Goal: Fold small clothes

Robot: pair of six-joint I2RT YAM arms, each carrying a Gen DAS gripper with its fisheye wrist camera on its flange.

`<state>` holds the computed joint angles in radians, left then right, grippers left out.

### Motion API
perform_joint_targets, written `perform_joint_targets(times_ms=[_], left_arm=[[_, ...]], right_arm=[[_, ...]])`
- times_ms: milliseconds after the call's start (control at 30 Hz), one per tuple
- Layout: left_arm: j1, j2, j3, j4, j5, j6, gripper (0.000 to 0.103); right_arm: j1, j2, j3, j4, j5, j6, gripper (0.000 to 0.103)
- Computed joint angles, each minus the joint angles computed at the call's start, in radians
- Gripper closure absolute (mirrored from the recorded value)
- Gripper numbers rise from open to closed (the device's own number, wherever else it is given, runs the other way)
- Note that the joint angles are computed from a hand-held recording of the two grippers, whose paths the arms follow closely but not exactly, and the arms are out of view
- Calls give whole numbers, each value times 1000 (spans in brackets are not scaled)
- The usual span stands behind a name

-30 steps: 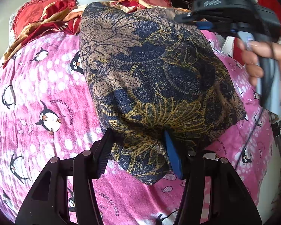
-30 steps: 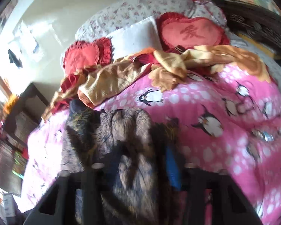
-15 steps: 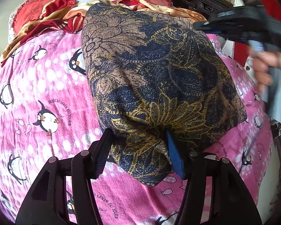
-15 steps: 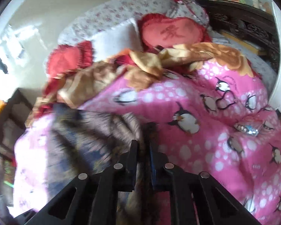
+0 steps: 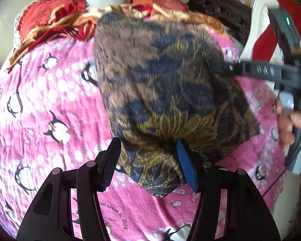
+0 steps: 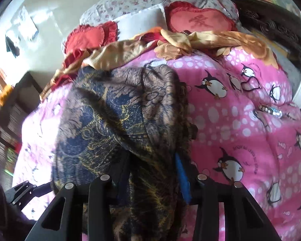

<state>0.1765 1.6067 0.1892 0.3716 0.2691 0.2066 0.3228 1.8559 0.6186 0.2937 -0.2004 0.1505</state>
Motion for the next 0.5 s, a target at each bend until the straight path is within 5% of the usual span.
perform_joint_targets(times_ms=[133,400,500], left_arm=[[141,-26,49,-61,173,19,24],[255,293,268,-80,441,35,24],[249,411,345,-76,450,-1,22]], right_arm=[[-47,-36,-87,131,-48,9,22],[-105,160,-5,205,-242,-10,22],[-103,213,25,225,-282,-3,22]])
